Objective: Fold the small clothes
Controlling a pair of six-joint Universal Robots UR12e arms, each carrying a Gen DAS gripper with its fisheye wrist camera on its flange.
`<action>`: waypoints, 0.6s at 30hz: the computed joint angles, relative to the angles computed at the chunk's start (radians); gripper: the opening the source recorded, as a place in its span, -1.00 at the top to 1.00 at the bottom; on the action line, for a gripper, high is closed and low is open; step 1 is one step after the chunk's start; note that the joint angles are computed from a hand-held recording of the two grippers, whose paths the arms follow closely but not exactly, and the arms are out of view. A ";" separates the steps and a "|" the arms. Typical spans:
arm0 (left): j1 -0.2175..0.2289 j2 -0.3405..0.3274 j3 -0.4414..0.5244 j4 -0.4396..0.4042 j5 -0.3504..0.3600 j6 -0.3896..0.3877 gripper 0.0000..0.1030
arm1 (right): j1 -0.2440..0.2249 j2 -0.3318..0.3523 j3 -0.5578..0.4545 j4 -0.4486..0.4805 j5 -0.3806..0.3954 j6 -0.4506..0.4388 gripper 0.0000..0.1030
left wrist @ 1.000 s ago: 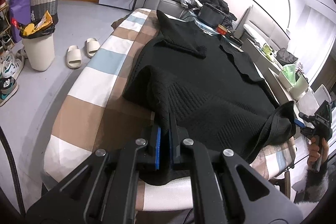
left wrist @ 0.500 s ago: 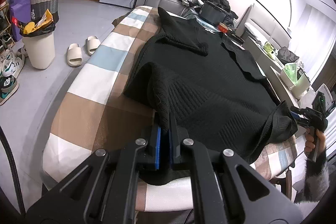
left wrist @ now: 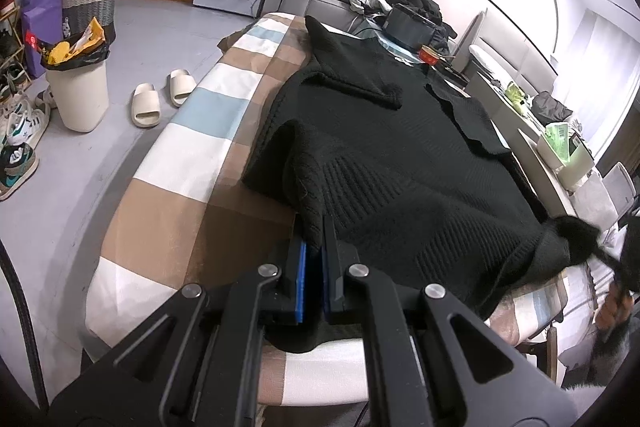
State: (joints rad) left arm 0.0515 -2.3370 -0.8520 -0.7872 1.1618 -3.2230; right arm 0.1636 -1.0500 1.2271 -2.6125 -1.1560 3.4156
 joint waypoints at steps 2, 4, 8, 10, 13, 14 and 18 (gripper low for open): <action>0.001 -0.001 0.002 -0.004 0.005 -0.003 0.93 | -0.004 -0.017 0.006 0.119 0.050 -0.060 0.87; 0.001 0.000 0.002 -0.003 0.008 -0.006 0.93 | -0.008 -0.019 -0.004 0.245 0.051 -0.056 0.77; 0.001 0.000 0.001 -0.002 0.015 -0.006 0.93 | -0.020 -0.035 0.038 0.248 0.069 0.033 0.65; 0.000 -0.002 0.003 -0.007 0.015 -0.006 0.93 | -0.032 -0.041 0.077 0.179 0.113 0.097 0.32; 0.001 -0.005 0.007 -0.012 0.013 -0.010 0.93 | -0.046 -0.051 0.142 0.041 0.155 0.235 0.15; 0.002 -0.004 0.007 -0.013 0.012 -0.010 0.93 | -0.053 -0.052 0.162 -0.006 0.180 0.295 0.15; 0.001 -0.005 0.008 -0.013 0.015 -0.008 0.93 | -0.074 -0.031 0.210 -0.213 0.272 0.491 0.13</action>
